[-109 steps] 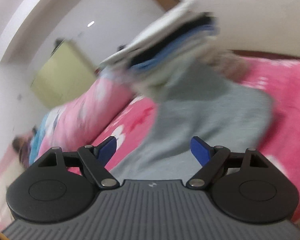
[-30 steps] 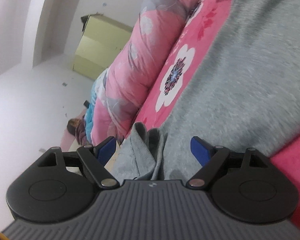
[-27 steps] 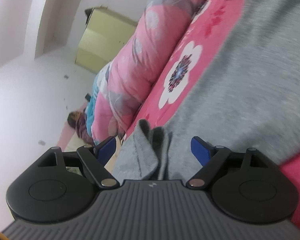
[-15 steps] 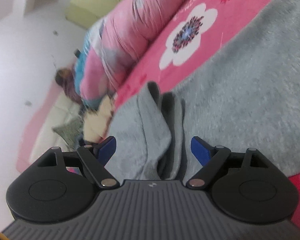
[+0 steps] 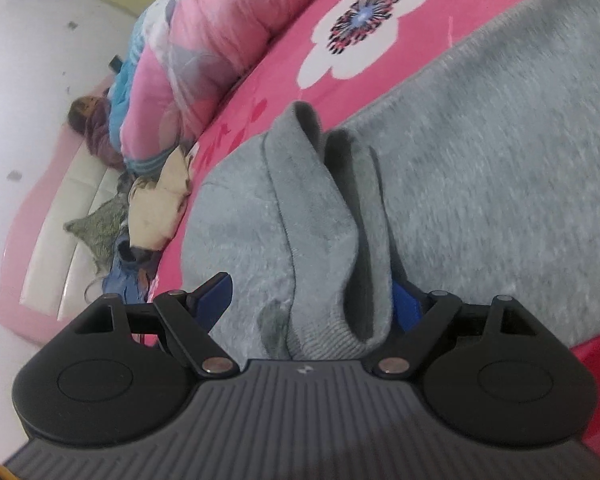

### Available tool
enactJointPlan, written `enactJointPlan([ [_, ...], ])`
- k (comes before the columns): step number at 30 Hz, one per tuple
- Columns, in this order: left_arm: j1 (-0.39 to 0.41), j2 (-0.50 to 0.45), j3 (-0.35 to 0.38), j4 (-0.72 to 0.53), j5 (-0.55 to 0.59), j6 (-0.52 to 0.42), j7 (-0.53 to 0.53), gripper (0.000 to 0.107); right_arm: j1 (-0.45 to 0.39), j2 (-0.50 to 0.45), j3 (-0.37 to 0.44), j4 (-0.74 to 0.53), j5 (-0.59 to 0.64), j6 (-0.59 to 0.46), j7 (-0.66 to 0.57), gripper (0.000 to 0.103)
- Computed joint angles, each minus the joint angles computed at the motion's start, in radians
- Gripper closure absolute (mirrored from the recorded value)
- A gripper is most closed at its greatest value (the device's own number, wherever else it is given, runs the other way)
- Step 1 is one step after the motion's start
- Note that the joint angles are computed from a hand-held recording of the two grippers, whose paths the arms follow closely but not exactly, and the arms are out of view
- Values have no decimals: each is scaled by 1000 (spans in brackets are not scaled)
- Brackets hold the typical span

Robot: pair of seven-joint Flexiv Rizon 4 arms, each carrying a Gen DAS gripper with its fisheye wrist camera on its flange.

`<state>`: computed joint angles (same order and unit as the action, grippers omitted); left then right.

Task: Fold clothes
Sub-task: 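Grasp the grey sweatshirt sleeve with the right gripper and lift it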

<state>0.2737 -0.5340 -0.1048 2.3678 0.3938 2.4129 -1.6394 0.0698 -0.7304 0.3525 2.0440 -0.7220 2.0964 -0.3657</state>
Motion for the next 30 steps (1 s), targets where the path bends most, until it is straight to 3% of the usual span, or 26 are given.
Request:
enactJointPlan([
  [3,38,-18,-20,-16,44,-1,-24,28,15,5,-7,2,21,-4,1,20],
  [9,103,-41,-54,-39,114,-14,-78,27,-120,-56,103,-36,-153,-22,105,20],
  [15,103,-41,-53,-44,121,-28,-86,27,-128,-84,76,-56,-203,27,207,22],
  [22,100,-34,-56,-43,109,-46,-87,26,-222,-198,104,-206,-558,62,435,22],
  [30,203,-58,-125,-78,227,-64,-149,26,-180,-244,-6,-349,-770,194,620,34],
])
